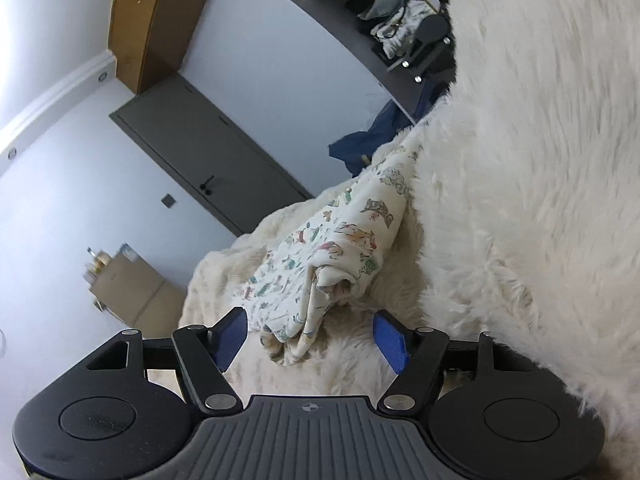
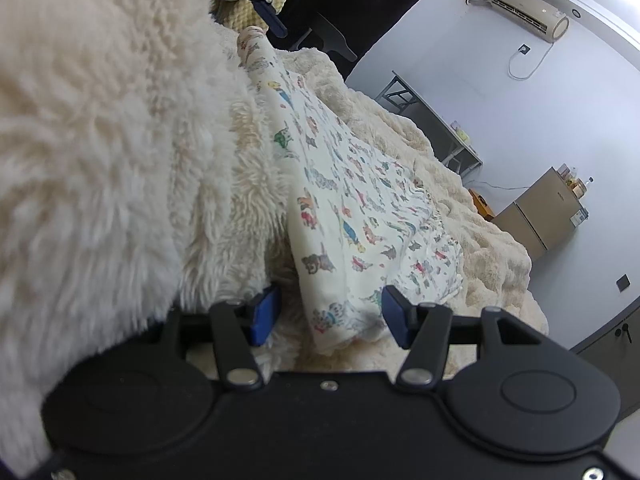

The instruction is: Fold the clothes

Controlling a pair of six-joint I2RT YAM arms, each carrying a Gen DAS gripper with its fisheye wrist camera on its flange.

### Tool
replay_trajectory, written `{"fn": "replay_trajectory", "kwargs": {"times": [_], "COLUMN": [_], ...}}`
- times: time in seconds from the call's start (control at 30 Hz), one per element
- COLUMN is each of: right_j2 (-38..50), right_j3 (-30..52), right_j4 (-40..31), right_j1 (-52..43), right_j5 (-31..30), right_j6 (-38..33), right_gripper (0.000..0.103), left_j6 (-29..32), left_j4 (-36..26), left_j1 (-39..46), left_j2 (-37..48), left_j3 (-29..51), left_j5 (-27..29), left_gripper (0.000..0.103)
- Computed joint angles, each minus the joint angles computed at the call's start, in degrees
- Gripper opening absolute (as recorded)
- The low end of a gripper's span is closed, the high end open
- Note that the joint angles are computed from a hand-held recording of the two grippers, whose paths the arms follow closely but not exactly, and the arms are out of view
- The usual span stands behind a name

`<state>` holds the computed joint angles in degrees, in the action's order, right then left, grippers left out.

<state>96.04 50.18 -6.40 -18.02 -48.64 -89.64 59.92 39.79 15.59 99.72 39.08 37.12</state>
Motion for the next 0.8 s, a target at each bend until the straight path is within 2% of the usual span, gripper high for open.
{"fn": "replay_trajectory", "kwargs": {"times": [0.07,0.23,0.37,0.43,0.53,0.57,0.73,0.8], "right_j2": [0.0,-0.2,-0.2,-0.2,-0.2,-0.2,-1.0,-1.3], "right_j3": [0.1,0.0,-0.3,-0.1,-0.2,-0.1,-0.8,-1.2], "right_j4": [-0.1,-0.5,-0.4,-0.7,-0.9,-1.0,0.3,1.9], "right_j1": [0.0,-0.1,-0.2,-0.3,-0.3,-0.3,-0.3,-0.6], "right_j5": [0.1,0.2,0.1,0.1,0.2,0.3,0.7,0.5], "right_j6": [0.0,-0.1,0.0,-0.2,-0.3,-0.3,-0.8,-0.8], "right_gripper": [0.055,0.055,0.055,0.055,0.055,0.055,0.056,0.061], "left_j6": [-0.4,-1.3,-5.9,-6.8,-2.3,-1.0,-2.3,-2.6], "left_j4": [0.1,3.4,8.7,6.0,-2.7,-3.6,0.7,2.8], "left_j1": [-0.2,-1.6,0.0,1.5,2.4,2.3,0.4,-0.8], "left_j2": [0.6,2.0,1.9,0.6,-1.6,-1.8,1.1,2.4], "left_j3": [0.7,1.2,0.7,1.1,1.9,1.5,1.1,1.5], "left_j5": [0.0,-1.6,-3.7,-2.1,0.6,0.7,1.2,1.1], "left_gripper": [0.075,0.075,0.077,0.081,0.083,0.083,0.082,0.081]}}
